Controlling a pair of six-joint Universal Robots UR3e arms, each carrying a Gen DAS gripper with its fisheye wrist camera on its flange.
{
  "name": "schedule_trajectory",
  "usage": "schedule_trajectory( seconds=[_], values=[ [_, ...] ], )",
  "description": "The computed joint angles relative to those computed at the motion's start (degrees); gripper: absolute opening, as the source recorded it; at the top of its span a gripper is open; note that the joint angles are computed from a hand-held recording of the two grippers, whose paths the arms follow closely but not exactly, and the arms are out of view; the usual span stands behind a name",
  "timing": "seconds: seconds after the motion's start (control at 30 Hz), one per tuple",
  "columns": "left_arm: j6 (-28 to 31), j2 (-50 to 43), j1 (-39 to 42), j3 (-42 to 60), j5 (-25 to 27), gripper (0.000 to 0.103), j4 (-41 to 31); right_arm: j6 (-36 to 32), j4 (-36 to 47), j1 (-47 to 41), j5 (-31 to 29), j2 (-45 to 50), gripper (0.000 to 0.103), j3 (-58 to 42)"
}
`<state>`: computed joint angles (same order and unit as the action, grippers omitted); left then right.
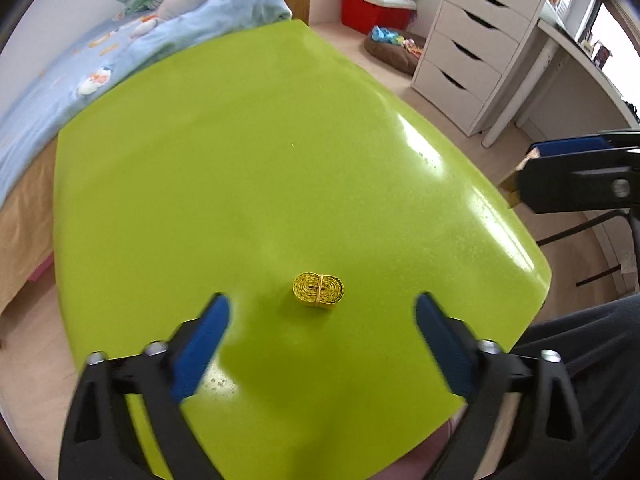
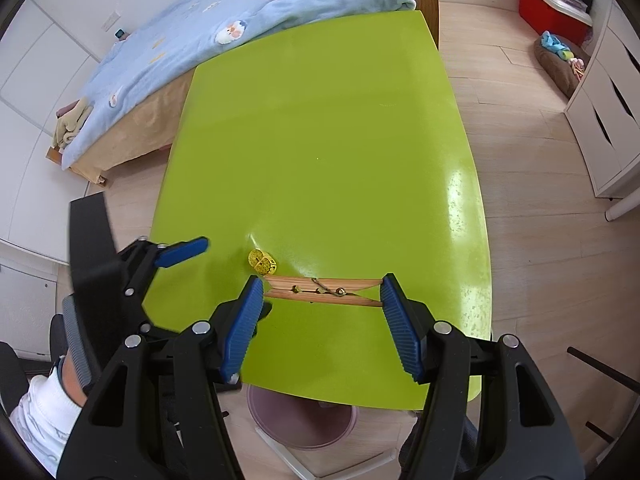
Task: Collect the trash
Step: 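Grasp the yellow coiled hair tie with the left tool while the right tool holds the clothespin, then carry clothespin and hair tie over the wastebasket and open both tools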
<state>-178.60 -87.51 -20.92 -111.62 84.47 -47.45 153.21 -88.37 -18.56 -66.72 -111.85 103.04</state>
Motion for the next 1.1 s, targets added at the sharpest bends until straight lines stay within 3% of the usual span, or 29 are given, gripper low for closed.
schedule_trajectory(
  seconds=[0.13,0.2,0.4,0.73,1.1],
  values=[
    [-0.06,-2.02,-0.45,0.6,-0.15,0.062,-0.01,-0.97,0.49,-0.92,0.25,-0.21,0.06,0.29],
    [-0.49,-2.99,-0.82,0.95,0.16,0.045,-0.11,-1.11,0.22,-0.96,0.21,-0.18,0.06,0.6],
    [-2.48,-3.99,-1.5,-0.19,1.16,0.029,2.54,-1.76,-0.2,-1.19,0.73,-0.52,0.06,1.52],
    [-3.86,1.12,-1.2,-1.39,1.4,0.028,0.12,-4.47,1.59,-3.44,2.35,-4.67,0.06,3.84],
    [-9.68,19.18,-5.05,-4.4,6.05,0.028,-10.7,-12.86,12.88,-7.3,5.27,-20.62,0.06,6.29]
  ],
)
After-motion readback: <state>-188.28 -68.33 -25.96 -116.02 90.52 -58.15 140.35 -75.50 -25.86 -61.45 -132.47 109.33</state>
